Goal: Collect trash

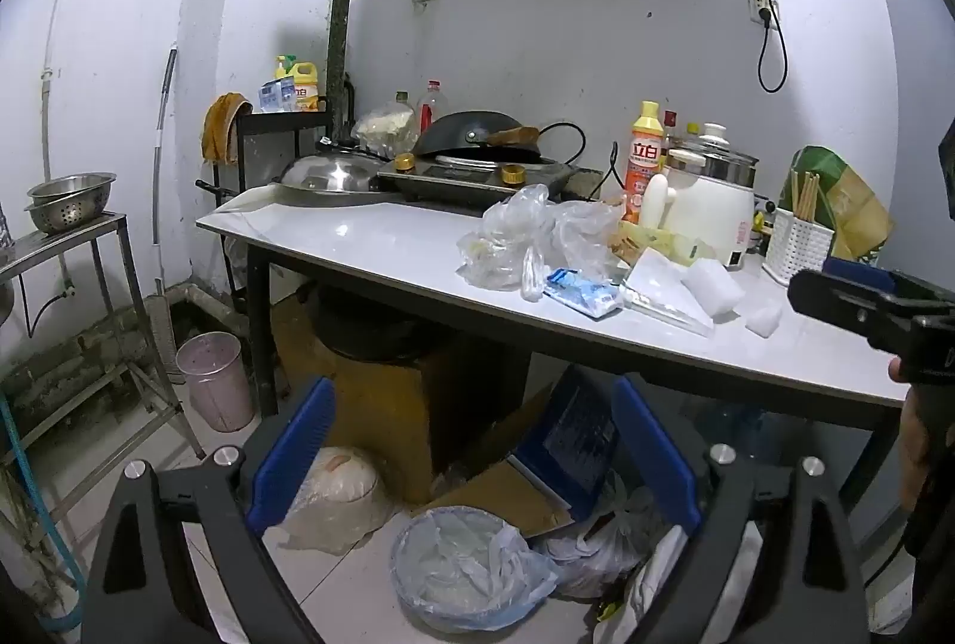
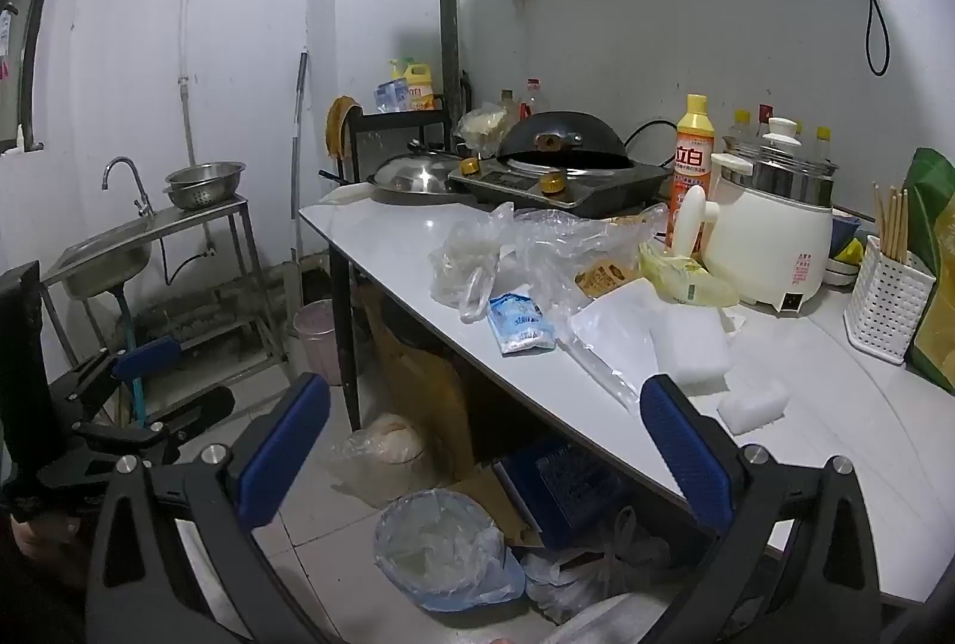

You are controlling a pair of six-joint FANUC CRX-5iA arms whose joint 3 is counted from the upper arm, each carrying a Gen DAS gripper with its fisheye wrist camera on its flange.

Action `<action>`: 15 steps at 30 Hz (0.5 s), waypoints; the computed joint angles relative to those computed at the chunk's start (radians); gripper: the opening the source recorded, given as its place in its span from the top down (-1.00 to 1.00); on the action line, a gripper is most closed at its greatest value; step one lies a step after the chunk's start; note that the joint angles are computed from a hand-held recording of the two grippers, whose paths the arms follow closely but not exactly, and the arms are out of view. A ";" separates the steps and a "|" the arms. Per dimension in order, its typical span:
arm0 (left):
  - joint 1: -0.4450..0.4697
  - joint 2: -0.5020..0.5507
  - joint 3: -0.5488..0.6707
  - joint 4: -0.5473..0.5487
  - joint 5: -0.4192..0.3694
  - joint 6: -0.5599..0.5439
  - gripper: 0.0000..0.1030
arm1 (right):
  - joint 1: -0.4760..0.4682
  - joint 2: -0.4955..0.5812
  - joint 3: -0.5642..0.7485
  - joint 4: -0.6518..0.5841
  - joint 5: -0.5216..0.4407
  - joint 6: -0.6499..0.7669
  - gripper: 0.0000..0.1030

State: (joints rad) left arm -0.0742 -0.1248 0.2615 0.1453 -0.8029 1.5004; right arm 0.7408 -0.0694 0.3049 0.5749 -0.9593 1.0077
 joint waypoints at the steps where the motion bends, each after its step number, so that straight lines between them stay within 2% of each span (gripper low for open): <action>1: 0.000 0.001 0.001 -0.001 -0.002 0.001 -0.82 | 0.000 0.001 0.001 0.000 -0.001 -0.001 -1.00; 15: -0.006 0.003 0.009 -0.006 -0.014 0.008 -0.82 | 0.002 0.001 0.001 0.000 -0.002 -0.001 -1.00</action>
